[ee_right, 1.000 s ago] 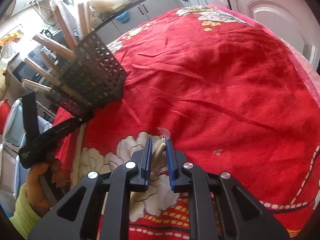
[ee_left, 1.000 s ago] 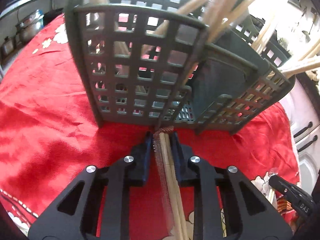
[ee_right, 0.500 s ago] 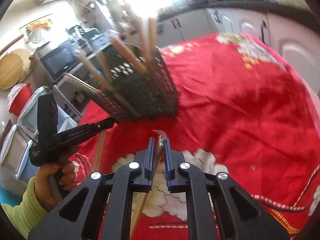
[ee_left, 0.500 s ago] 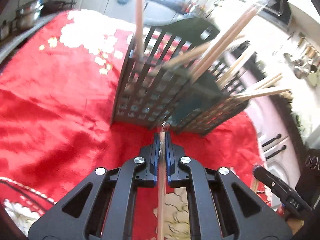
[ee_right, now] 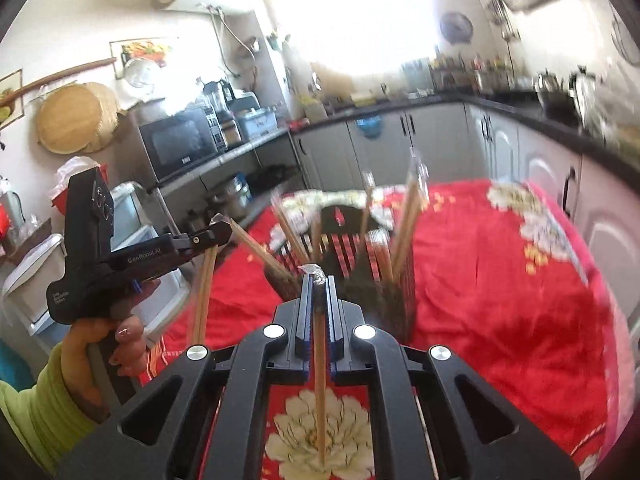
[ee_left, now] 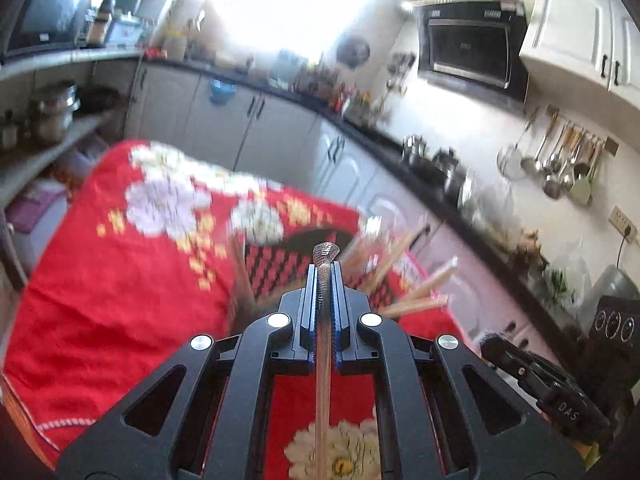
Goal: Organize utensils
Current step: 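Lift the chopstick in the left tool while the right tool lifts its chopstick, then lower both held chopsticks into the grey caddy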
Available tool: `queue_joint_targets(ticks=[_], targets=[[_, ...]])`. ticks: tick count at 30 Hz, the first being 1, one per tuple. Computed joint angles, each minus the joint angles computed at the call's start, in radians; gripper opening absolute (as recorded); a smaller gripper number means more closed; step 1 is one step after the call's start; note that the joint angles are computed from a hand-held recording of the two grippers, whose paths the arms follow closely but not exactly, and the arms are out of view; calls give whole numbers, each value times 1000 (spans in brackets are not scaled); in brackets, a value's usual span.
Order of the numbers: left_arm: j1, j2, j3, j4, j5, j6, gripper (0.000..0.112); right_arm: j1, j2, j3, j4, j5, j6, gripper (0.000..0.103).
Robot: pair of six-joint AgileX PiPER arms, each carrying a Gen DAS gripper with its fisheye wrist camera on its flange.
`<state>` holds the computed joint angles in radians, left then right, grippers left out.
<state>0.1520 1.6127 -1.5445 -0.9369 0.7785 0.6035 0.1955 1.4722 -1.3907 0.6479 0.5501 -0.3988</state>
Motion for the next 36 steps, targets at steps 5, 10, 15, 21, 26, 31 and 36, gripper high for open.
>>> queue_joint_targets(ticks=[5, 10, 15, 21, 26, 31, 36], targets=[[-1, 15, -84, 3, -51, -57, 3, 11, 11, -87, -27, -24, 3, 6], [-33, 49, -198, 84, -113, -154, 3, 6, 34, -178, -38, -39, 1, 6], [-81, 103, -333, 215, -166, -276, 3, -7, 66, -267, -38, -50, -4, 6], [-159, 166, -447, 460, -253, -456, 3, -26, 109, -347, -45, -50, 3, 6], [-210, 233, -544, 663, -294, -614, 3, -37, 151, -419, -79, -38, 35, 6], [-245, 280, -583, 834, -350, -758, 3, -44, 169, -437, -81, -55, 48, 6], [-268, 305, -562, 967, -419, -889, 3, -53, 196, -457, -86, -59, 53, 6]])
